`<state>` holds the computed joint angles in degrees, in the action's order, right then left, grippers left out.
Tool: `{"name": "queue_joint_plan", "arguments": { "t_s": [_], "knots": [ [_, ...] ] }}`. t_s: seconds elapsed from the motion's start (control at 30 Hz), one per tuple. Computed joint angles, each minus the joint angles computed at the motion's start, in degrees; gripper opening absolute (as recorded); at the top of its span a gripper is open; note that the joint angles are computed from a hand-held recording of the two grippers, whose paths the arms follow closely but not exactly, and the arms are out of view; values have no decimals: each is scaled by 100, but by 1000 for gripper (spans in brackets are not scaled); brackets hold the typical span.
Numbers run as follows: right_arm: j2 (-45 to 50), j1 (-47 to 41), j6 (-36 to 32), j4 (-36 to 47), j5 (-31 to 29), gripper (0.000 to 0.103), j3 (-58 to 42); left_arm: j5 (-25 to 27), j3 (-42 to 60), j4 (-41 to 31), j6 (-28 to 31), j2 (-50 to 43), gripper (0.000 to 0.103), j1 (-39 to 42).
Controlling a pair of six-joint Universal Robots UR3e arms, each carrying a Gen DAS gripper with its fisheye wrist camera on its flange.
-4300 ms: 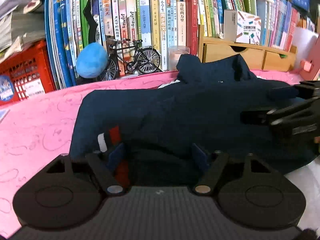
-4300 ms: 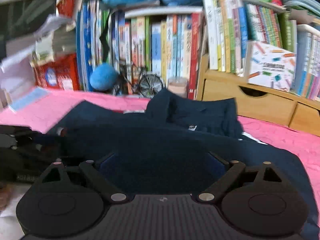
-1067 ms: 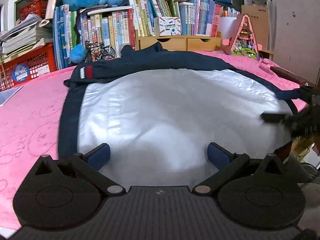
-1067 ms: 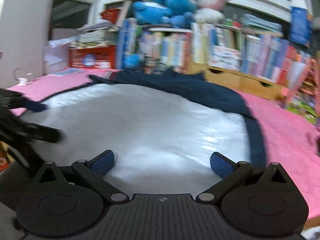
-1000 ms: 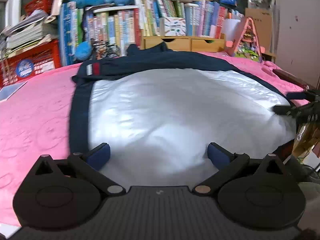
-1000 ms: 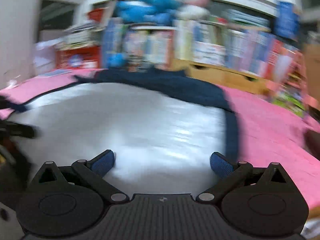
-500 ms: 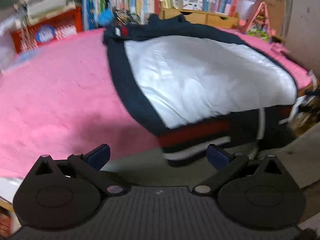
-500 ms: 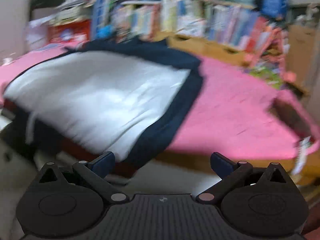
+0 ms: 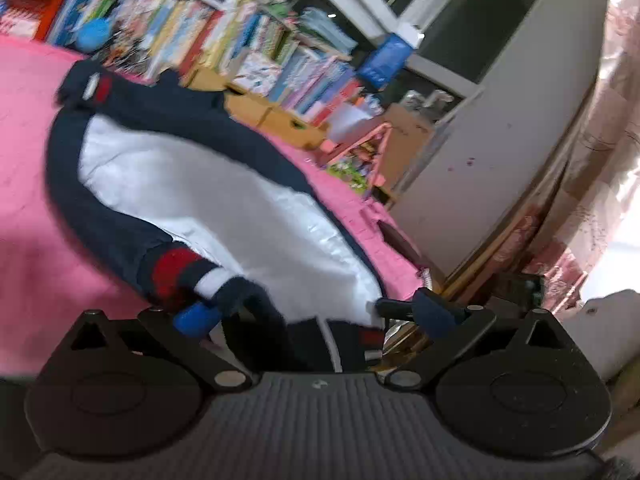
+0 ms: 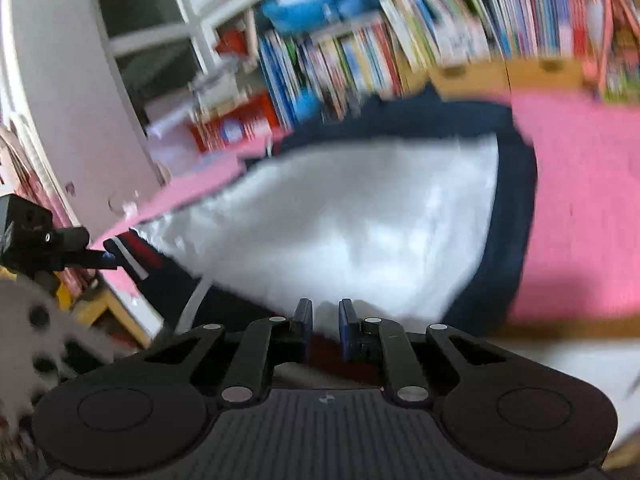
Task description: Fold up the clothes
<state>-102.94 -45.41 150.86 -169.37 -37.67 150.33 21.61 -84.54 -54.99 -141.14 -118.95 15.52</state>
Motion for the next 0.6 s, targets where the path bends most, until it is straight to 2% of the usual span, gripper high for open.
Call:
{"name": "queue_joint_plan", "arguments": {
  "t_s": [0.07,0.17,0.2,0.23,0.3,0.37,0.43,0.5,0.6],
  "knots": [
    [564,359,370,-208,-357,17,-518,62,363,134,-263,-339,102,-171],
    [630,740,27,67,-496,25,-697,-71,768,688,-668,-810,102,-379],
    [609,851,-111,100,-507,46,-698,-150,927,890,-811,-973,102,-427],
    [552,908,-243,-14,-457,74,-615,-197,1133,1159,-1026,-1164,102,-480],
    [364,1008,-420,-571,-362,92,-273,-200,1741,1753,-1593,-1641,102,-610],
    [521,1259,-356,-1310,-456,94,-157,-12,2474,2160,-2102,-2127,102,-756],
    [879,1591,-226,-1943,-689,97,-253,434,3169,2411,-2403,-2556,102,-926],
    [1212,1853,-179,-2399,-1035,97,-343,1070,3799,2289,-2376,-2925,102,-1125],
    [1842,2328,-62,-2842,-1661,97,-640,1825,4306,1676,-2144,-3225,102,-1324]
  ]
}}
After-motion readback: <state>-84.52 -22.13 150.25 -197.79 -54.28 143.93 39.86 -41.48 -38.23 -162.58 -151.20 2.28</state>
